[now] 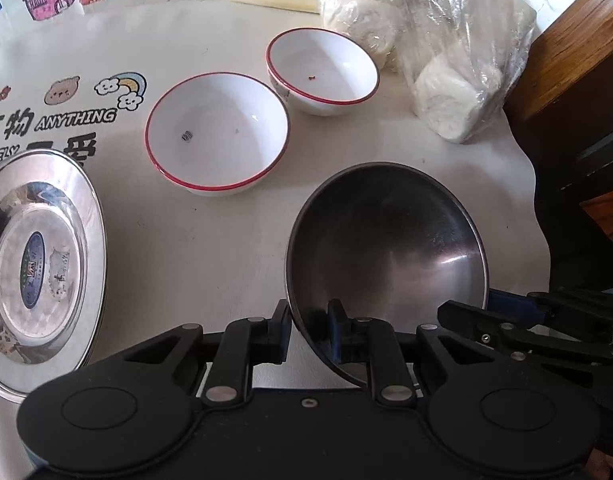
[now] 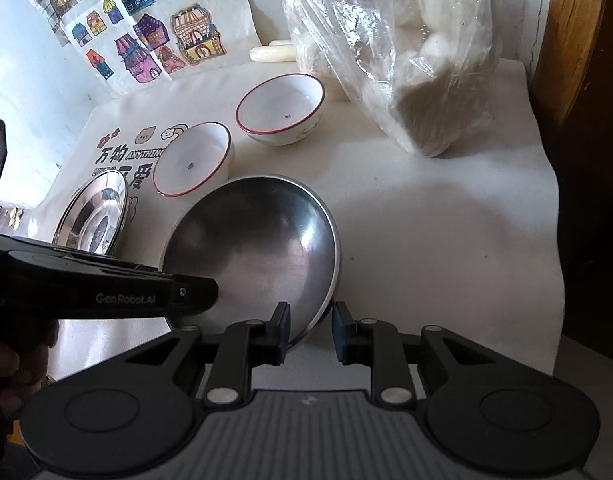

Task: Organize plates and bowls
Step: 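Lower the steel bowl onto the cloth beside the plates and open both grippers, then move both grippers to the nearer red-rimmed white bowl and close on its rim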

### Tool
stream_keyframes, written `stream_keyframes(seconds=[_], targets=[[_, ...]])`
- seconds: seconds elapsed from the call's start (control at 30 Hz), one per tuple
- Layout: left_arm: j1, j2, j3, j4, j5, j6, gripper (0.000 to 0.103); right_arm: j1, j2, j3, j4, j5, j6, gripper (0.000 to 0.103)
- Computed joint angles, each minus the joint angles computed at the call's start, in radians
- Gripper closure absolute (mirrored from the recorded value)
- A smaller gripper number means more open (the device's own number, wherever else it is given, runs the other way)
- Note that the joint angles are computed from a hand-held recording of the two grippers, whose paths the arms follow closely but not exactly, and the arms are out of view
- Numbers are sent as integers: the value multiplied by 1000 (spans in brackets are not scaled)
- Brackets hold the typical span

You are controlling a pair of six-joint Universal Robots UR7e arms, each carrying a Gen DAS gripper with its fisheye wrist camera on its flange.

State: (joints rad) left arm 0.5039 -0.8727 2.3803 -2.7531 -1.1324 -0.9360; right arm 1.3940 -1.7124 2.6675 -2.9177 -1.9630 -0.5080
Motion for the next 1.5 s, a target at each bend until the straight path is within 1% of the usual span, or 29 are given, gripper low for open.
stream_keyframes(seconds=[0.1,0.13,0.17,0.2,0.23,0.27,0.3,0.33,0.37,0.4,0.47,0.5,0.57,0.6,0.67,0.7,0.8,0.93,1.1,1.27,1.43,1.5], targets=[[20,-6,-5,4,-20,23,77,-13,3,-3,8,8,5,74],[22,-14,-4,9,-23,31,70,-11,7,-6,9,6,9,73],[24,-27,-3,17,-25,40,63,-10,7,-7,5,5,10,70],[22,-43,3,28,-24,42,58,-7,8,-8,-4,2,9,68],[18,-61,8,43,-18,39,47,-3,8,-8,-15,-2,8,64],[14,-80,9,68,-7,32,34,2,8,-10,-25,-6,8,60],[11,-98,10,90,4,21,29,3,9,-13,-29,-6,9,55],[6,-120,13,112,22,7,23,11,8,-15,-34,-10,16,47],[3,-137,17,122,35,-1,21,16,7,-15,-42,-12,18,42],[0,-153,20,132,51,-7,20,24,9,-16,-54,-14,22,39],[-1,-182,22,159,86,-18,7,37,18,-17,-79,-15,26,25],[0,-189,21,166,102,-23,5,45,26,-18,-94,-14,29,22],[5,-211,25,180,138,-39,3,58,44,-26,-113,-10,33,13],[11,-223,26,187,146,-46,2,64,56,-29,-122,-9,34,11],[29,-240,26,198,164,-56,1,80,79,-37,-139,-8,38,3],[31,-248,34,188,178,-52,1,86,87,-38,-147,-8,39,1],[34,-253,47,158,220,-31,1,109,121,-44,-178,-13,36,0],[46,-247,57,104,258,22,1,144,183,-51,-246,-38,24,0],[65,-228,63,45,309,97,1,168,240,-68,-282,-58,39,0],[96,-207,38,65,326,156,1,182,298,-87,-312,-75,58,0],[132,-183,2,91,322,235,1,198,390,-104,-399,-102,55,0],[149,-173,-14,93,315,279,1,199,419,-113,-419,-101,64,0]])
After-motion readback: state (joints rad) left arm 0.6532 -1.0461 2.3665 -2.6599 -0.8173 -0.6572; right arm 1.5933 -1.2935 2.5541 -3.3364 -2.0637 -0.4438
